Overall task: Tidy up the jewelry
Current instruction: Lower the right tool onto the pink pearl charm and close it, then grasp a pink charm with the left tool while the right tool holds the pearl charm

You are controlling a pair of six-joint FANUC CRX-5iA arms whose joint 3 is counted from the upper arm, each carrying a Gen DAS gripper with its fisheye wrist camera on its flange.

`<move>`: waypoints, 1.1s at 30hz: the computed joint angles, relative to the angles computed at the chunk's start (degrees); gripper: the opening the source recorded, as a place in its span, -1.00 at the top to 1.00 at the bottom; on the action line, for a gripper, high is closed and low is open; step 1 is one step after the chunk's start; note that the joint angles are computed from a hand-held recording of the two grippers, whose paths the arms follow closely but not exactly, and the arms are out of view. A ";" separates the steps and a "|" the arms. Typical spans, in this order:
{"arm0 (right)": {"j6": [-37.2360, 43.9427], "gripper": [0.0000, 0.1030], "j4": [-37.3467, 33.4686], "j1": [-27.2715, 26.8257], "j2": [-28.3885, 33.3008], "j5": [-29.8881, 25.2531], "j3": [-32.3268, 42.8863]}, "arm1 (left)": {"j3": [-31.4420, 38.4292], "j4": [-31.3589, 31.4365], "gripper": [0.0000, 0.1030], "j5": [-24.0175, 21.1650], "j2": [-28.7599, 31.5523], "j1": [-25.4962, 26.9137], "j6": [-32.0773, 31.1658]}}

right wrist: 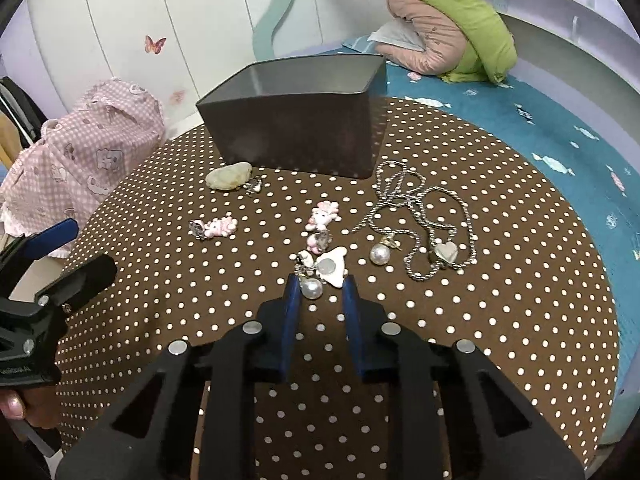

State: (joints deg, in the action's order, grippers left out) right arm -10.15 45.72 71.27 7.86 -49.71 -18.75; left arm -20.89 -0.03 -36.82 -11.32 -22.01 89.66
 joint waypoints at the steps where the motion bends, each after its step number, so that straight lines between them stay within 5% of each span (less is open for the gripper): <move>1: 0.73 0.60 0.10 -0.03 0.09 0.46 0.06 | 0.09 -0.12 -0.90 -0.05 0.12 -0.05 0.13; 6: 3.77 0.60 0.17 0.34 1.61 -0.72 1.63 | 0.25 0.05 -0.90 -0.11 0.62 -0.17 0.08; 8: 5.98 0.81 -0.65 0.85 2.43 -3.27 2.95 | 0.41 0.35 -0.90 0.17 1.04 -0.22 -0.36; 11: 5.48 0.81 -0.53 1.45 1.88 -3.75 2.25 | 0.32 1.88 -0.90 1.38 1.95 -0.06 -2.14; 18: -3.03 0.81 2.09 2.63 -2.75 -1.32 -3.41 | 2.41 7.67 -0.90 3.87 8.10 -0.01 -9.91; 23: -5.91 0.81 3.66 3.14 -4.35 -1.74 -4.78 | 7.63 4.39 -0.88 0.63 13.66 -1.52 -9.23; 24: -6.28 0.81 3.89 3.21 -4.53 -1.79 -4.93 | 7.29 5.16 -0.81 1.21 13.65 -1.40 -9.90; 25: -6.60 0.81 4.19 3.24 -4.67 -1.76 -5.04 | 7.14 6.24 -0.46 1.36 13.84 -1.26 -11.07; 30: -7.10 0.81 4.81 3.43 -5.35 -1.50 -5.59 | 4.54 13.60 0.55 1.29 13.17 -0.44 -18.77; 31: -7.34 0.81 5.02 3.53 -5.40 -1.48 -5.62 | 3.56 16.14 0.70 1.35 12.86 -0.10 -20.83; 33: -7.49 0.81 5.37 3.75 -5.54 -1.70 -5.64 | 0.73 23.32 0.70 0.93 11.91 1.29 -25.90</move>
